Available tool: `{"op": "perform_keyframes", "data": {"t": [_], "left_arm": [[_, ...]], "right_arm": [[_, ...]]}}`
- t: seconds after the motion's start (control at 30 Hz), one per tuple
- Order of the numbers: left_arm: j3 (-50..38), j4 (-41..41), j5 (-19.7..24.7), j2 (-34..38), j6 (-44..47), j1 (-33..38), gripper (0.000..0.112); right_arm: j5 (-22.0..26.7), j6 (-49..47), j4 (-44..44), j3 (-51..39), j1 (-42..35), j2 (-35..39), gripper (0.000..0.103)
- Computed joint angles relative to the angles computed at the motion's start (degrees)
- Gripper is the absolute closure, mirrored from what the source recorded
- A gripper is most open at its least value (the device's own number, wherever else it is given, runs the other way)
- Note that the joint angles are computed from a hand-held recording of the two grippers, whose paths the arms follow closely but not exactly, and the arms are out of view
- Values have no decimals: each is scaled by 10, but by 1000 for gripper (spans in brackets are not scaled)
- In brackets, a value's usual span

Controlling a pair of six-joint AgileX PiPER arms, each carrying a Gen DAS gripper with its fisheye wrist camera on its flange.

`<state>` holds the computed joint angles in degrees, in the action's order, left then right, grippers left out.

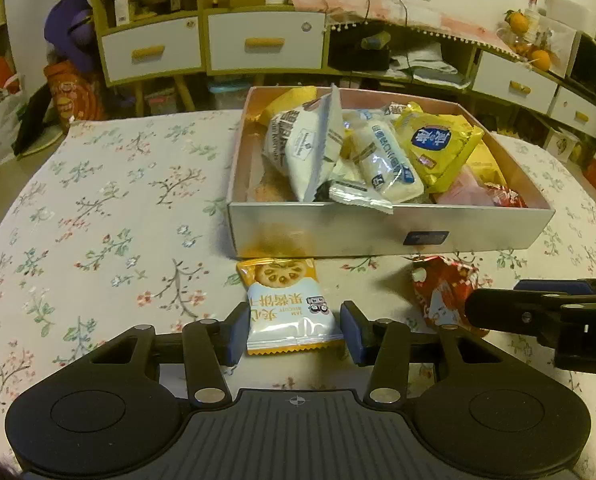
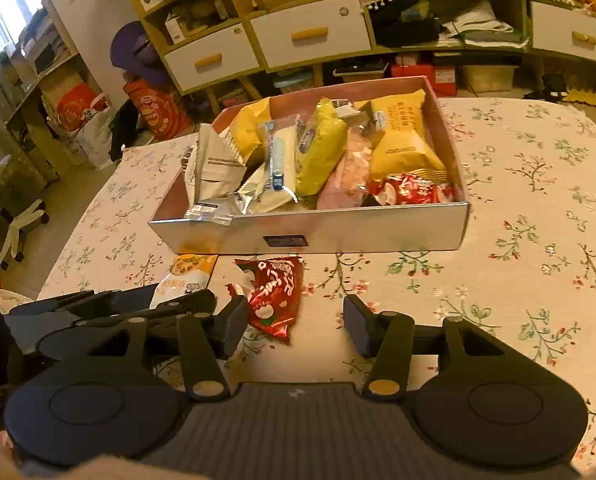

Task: Organize snacks
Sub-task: 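Grasp the red packet with the right tool while the left tool grasps the cookie packet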

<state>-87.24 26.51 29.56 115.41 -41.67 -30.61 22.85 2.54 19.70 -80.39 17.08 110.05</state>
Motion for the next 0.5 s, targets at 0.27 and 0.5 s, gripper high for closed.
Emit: {"op": "perform_keyframes", "data": {"t": [0.27,0.5], "left_arm": [[21,-43,-2,-19,42,19,67],[26,-61,-4,-20,51,30,67]], "right_arm": [[8,54,-41,-32,18,24,49],[14,88,-53,-54,28,39,49]]}}
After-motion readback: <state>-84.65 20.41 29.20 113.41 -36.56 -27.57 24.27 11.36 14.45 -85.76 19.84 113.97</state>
